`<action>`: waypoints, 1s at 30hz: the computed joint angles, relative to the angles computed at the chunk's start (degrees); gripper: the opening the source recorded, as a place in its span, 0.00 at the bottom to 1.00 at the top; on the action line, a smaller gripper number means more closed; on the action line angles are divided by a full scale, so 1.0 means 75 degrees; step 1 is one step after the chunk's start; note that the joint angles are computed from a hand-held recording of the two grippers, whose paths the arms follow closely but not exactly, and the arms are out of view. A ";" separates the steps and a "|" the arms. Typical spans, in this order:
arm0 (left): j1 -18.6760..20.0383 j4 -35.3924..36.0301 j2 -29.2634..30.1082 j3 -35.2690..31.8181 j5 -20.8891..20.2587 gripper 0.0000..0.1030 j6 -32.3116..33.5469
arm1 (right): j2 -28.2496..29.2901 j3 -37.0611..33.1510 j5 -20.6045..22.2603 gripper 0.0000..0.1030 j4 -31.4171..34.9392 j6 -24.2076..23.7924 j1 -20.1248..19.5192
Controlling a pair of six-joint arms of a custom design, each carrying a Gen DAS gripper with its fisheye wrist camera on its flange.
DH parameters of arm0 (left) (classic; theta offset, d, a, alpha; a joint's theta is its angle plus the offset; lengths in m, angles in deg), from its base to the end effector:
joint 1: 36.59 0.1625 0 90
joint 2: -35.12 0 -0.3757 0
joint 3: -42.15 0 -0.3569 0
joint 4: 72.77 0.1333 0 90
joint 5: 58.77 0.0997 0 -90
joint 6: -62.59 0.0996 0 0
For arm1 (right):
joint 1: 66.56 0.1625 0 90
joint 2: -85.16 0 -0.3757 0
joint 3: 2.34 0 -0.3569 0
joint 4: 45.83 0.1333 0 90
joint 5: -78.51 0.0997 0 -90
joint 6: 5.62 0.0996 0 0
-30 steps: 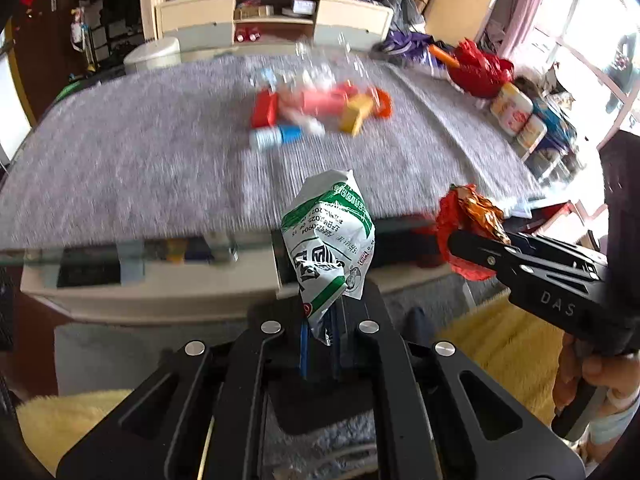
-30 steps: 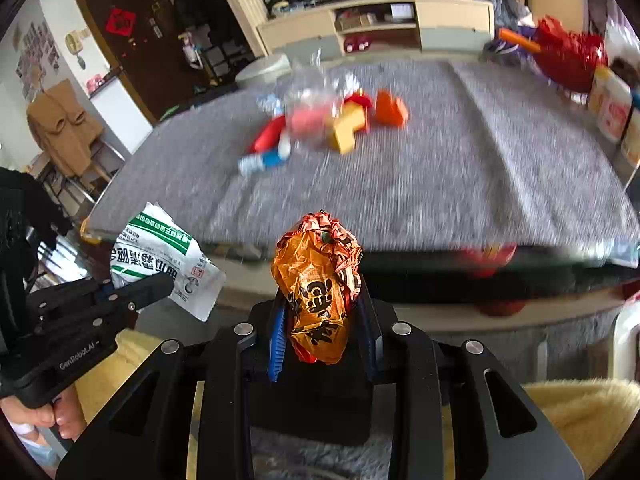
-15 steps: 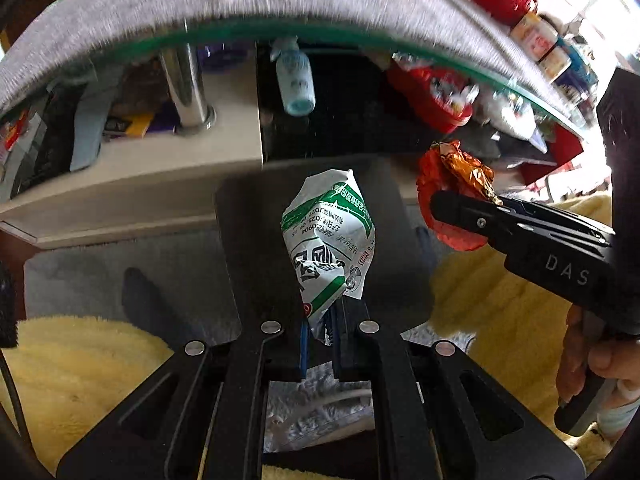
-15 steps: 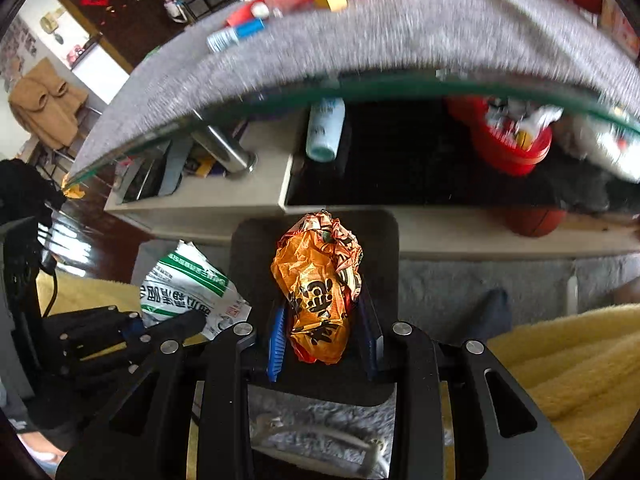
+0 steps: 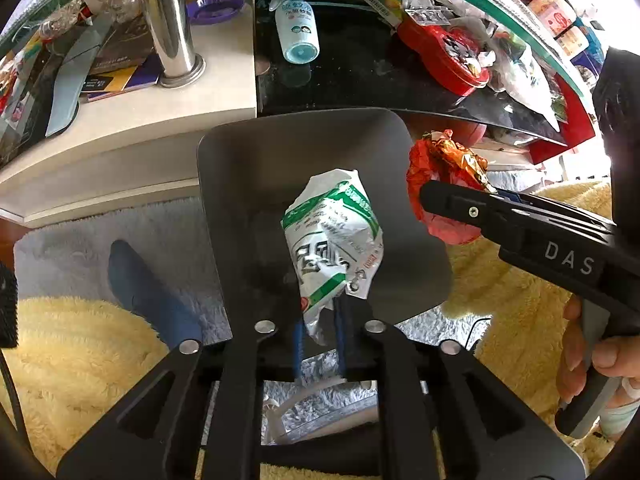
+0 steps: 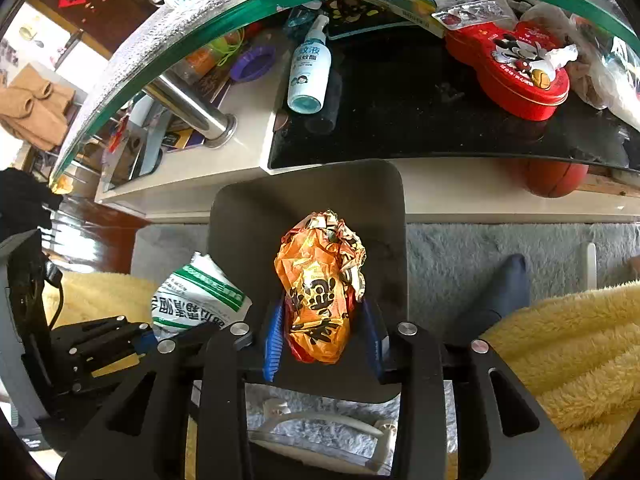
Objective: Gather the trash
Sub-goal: 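Carry both items down to the bin and open both tools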
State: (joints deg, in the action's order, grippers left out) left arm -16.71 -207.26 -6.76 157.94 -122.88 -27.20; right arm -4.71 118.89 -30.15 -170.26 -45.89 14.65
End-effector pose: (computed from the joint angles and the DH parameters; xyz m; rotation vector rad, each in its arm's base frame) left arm -0.3362 -0.3096 -0.0566 -0.2812 2.5145 -0.4560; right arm 0.0376 -0.4209 0.2636 0.7532 -2.7183 -0.1236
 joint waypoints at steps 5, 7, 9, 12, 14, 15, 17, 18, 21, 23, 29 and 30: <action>-0.0023 0.0214 -0.0071 -0.0006 0.0064 0.39 -0.0145 | 0.0013 -0.0014 0.0032 0.51 -0.0091 0.0044 0.0015; -0.0021 0.0265 -0.0098 0.0000 0.0055 0.41 -0.0182 | 0.0018 -0.0022 0.0031 0.53 -0.0143 0.0068 0.0013; -0.0032 0.0320 -0.0144 0.0023 0.0079 0.52 -0.0240 | 0.0008 -0.0038 0.0045 0.60 -0.0232 0.0100 0.0010; -0.0107 0.0732 -0.0267 -0.0030 0.0194 0.70 -0.0378 | -0.0047 -0.0037 0.0033 0.69 -0.0457 0.0102 0.0042; -0.0179 0.1058 -0.0386 -0.0079 0.0316 0.78 -0.0485 | -0.0068 -0.0069 -0.0032 0.72 -0.0546 0.0124 0.0093; -0.0223 0.1240 -0.0441 -0.0117 0.0398 0.83 -0.0546 | -0.0088 -0.0079 -0.0056 0.81 -0.0610 0.0141 0.0121; -0.0295 0.1567 -0.0576 -0.0189 0.0568 0.90 -0.0643 | -0.0197 -0.0034 0.0032 0.86 -0.0888 0.0056 0.0158; -0.0342 0.1796 -0.0666 -0.0244 0.0695 0.91 -0.0712 | -0.0259 -0.0045 0.0107 0.88 -0.0978 -0.0019 0.0188; -0.0397 0.2385 -0.0865 -0.0406 0.0935 0.92 -0.0912 | -0.0321 -0.0266 0.0312 0.89 -0.0858 0.0023 0.0292; -0.0434 0.2865 -0.1041 -0.0510 0.1109 0.92 -0.1160 | -0.0340 -0.0539 0.0525 0.90 -0.0718 0.0164 0.0385; -0.0462 0.3798 -0.1493 -0.0811 0.1779 0.92 -0.1547 | -0.0100 -0.1313 0.0966 0.90 -0.0918 0.0186 0.0886; -0.0450 0.3937 -0.1545 -0.0869 0.1875 0.92 -0.1549 | -0.0022 -0.1447 0.1028 0.90 -0.0951 0.0202 0.0957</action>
